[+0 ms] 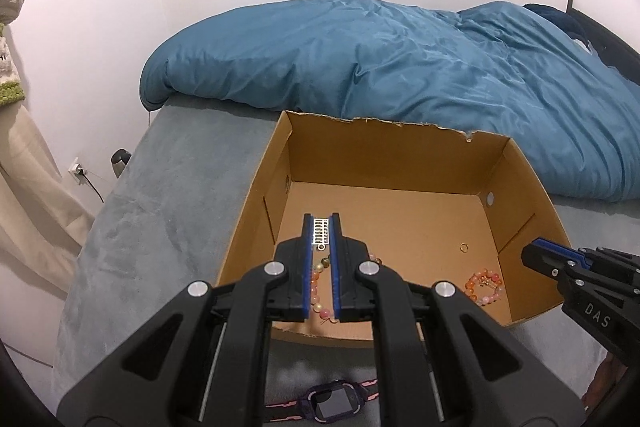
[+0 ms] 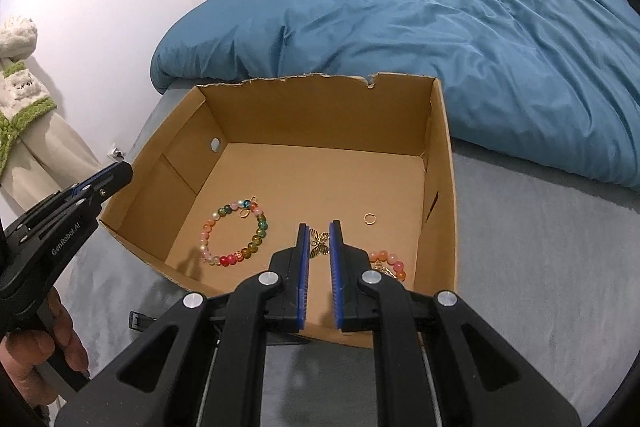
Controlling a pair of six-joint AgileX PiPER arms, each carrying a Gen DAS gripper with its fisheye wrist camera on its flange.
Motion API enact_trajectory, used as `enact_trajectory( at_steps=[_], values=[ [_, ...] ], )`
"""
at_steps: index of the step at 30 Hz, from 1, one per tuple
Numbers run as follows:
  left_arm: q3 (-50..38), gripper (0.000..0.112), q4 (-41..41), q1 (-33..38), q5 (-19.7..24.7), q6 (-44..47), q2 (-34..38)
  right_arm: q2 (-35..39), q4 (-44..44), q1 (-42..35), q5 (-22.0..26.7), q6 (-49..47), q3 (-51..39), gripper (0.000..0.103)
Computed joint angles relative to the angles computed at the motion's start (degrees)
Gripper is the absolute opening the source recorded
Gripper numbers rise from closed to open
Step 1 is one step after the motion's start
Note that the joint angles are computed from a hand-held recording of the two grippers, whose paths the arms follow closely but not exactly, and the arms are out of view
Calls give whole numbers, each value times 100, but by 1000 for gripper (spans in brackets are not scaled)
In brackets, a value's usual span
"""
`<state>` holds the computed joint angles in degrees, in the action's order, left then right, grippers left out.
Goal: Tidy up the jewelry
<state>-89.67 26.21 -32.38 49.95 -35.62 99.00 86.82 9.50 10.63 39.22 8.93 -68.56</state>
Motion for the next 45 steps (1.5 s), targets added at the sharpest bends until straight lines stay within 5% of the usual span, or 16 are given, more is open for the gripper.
enact_trajectory(
  at_steps=[2, 4, 13, 17, 22, 28, 34, 41, 43, 45],
  values=[
    [-44, 15, -28, 18, 23, 22, 44, 75, -116, 2, 97, 209, -79, 14],
    [-133, 95, -98, 39, 168, 0, 110, 125, -198, -23, 167, 431, -96, 30],
    [411, 95, 428, -26, -175, -446, -402, -29, -134, -27, 19, 296, 98, 30],
    [1193, 95, 470, 146, -199, -795, -1181, -588, 152, 212, -249, -199, 492, 31],
    [2761, 95, 275, 434, 248, -789, -2411, -1054, 324, 1189, -124, -1102, 1055, 62],
    [3984, 95, -83, 769, 709, -490, -3482, -132, -540, 2575, -10, -2283, 948, 63],
    [4323, 95, -471, 1125, 797, -279, -3988, 1008, -1113, 2946, 171, -3693, -128, 63],
    [4409, 95, -783, 1391, 775, -73, -4211, 2569, -595, 2777, 1802, -4451, -2091, 61],
    [4436, 95, -832, 1441, 793, 1, -4285, 2628, -458, 2704, 1879, -4400, -2188, 49],
    [4448, 95, -863, 1504, 762, 74, -4294, 2515, -147, 2535, 1869, -4229, -2128, 48]
  ],
)
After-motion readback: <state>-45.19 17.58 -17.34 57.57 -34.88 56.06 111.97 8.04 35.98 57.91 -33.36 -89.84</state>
